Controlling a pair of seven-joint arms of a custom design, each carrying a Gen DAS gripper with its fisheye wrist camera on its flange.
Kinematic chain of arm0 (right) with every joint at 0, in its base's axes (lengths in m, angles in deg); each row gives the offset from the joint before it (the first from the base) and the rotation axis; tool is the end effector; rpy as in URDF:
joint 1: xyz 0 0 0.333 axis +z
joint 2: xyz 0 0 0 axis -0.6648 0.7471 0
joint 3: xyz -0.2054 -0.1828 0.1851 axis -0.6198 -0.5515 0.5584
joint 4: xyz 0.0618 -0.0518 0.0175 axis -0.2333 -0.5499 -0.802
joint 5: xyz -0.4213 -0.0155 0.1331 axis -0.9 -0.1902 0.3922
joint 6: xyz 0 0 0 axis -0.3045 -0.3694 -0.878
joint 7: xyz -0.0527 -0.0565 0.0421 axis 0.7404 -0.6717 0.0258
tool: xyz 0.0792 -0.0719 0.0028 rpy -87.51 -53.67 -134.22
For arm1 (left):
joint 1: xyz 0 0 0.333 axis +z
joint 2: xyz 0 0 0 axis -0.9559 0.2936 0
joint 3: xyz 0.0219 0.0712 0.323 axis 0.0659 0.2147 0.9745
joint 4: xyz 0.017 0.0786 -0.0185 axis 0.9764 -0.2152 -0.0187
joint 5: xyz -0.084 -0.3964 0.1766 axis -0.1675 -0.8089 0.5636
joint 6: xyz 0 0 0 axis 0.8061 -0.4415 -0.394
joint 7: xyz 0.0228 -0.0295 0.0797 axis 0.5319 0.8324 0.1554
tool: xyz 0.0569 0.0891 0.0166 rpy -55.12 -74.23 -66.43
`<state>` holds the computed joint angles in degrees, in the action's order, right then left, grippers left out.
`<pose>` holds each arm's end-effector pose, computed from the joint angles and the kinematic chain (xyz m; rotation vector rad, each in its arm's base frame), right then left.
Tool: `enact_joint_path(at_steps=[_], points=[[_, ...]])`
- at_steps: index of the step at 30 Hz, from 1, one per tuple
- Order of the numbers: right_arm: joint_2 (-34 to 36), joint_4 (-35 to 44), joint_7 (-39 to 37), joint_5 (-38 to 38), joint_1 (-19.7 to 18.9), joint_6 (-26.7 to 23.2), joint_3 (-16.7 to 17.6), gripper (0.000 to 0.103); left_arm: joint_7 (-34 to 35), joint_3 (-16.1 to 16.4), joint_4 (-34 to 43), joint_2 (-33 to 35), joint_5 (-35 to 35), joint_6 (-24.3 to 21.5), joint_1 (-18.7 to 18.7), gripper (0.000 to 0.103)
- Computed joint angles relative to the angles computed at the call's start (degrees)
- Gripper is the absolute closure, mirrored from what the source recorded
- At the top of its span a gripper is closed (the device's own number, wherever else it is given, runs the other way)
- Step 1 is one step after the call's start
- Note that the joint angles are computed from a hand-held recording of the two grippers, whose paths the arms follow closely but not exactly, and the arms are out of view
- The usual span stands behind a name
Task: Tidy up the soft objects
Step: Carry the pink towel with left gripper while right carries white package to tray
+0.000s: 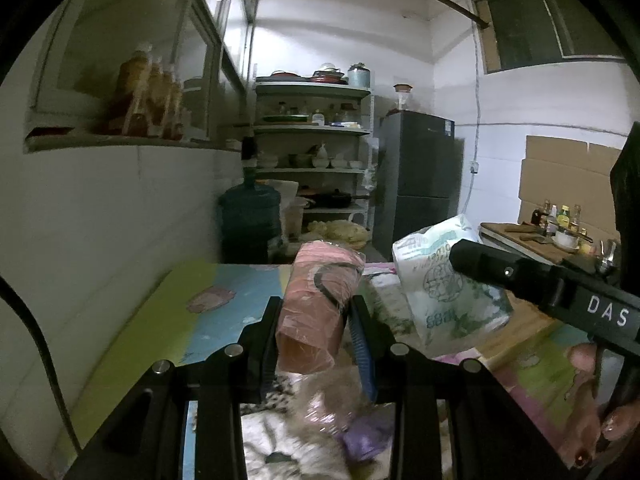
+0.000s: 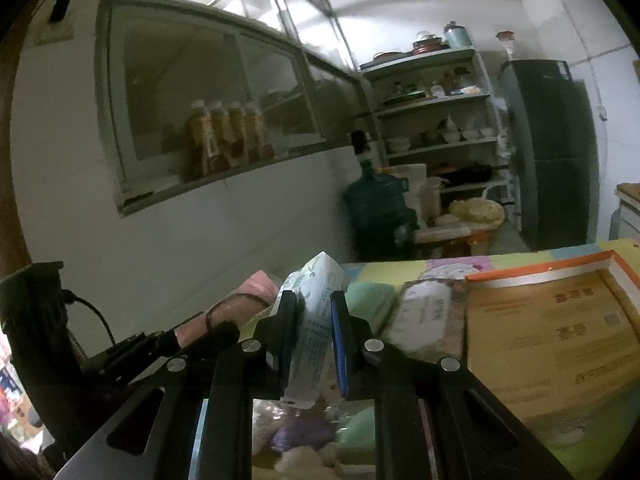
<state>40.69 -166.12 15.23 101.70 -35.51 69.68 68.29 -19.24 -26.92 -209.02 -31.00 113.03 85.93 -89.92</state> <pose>0.5163 0.0228 0.4372 -1.7041 0.8146 -0.1821 0.4005 -0.3068 0.4266 -1.6375 1.1781 -0.8685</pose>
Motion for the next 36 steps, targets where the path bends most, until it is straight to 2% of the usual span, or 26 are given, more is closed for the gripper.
enact_joint_path(at_steps=[13, 36], points=[[3.89, 4.13, 0.86, 1.51, -3.3, 0.3, -1.22, 0.086, 0.23, 2.0, 8.96, 8.65, 3.28, 3.55, -0.41, 0.07], [11.88, 11.87, 3.13, 3.38, -9.8, 1.83, -1.61, 0.086, 3.82, 6.8, 26.09, 24.97, 4.7, 8.58, -5.49, 0.07]])
